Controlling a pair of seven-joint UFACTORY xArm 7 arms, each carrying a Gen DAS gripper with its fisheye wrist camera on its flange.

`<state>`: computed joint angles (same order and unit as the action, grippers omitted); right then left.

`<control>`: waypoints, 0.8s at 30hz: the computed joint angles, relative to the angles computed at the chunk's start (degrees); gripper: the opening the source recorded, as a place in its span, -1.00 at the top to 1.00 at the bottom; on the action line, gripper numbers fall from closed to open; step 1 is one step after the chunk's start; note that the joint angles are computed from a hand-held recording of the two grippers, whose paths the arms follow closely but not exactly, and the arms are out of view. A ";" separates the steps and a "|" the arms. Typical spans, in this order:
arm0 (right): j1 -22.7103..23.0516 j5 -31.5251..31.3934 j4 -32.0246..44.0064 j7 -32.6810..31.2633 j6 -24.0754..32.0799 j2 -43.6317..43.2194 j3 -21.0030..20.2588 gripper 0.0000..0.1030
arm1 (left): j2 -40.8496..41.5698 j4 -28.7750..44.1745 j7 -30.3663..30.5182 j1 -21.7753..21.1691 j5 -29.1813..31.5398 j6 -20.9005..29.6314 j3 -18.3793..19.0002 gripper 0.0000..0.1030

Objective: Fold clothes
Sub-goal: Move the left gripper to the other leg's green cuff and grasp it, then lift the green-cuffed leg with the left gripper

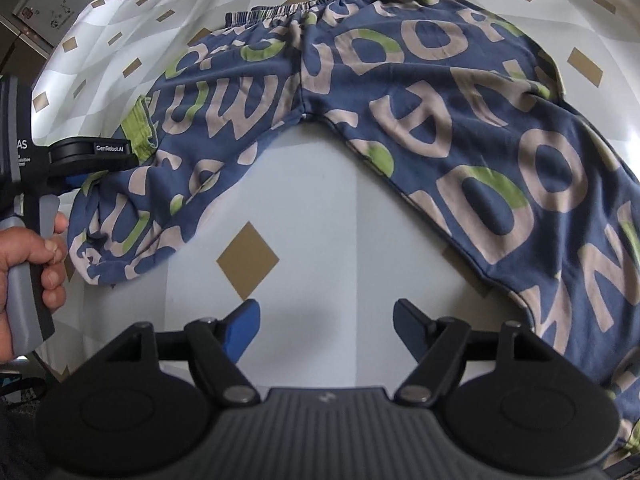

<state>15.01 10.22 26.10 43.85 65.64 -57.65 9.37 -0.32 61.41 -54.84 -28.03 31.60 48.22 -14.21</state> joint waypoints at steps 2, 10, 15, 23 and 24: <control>0.10 -0.05 0.11 -0.09 -0.36 0.16 0.12 -0.40 | -0.90 -0.90 -0.54 0.03 -0.34 -1.20 -0.03 0.41; 0.39 -0.36 0.67 -0.63 -0.50 0.90 0.27 -0.40 | -7.93 -5.35 -6.46 1.94 3.10 -1.10 -2.50 0.77; 0.01 -0.69 0.30 -0.29 -0.36 0.07 0.20 -0.40 | -13.56 -9.04 -10.19 2.66 0.68 2.51 -3.98 0.77; 0.00 -1.03 0.00 -0.66 -0.23 -0.32 0.26 -0.40 | -24.70 -14.91 -17.63 4.51 0.18 9.36 -10.08 0.77; -0.05 -1.19 0.01 -0.69 -0.01 -0.40 0.31 -0.40 | -26.18 -15.65 -18.29 4.34 -0.46 10.22 -10.68 0.77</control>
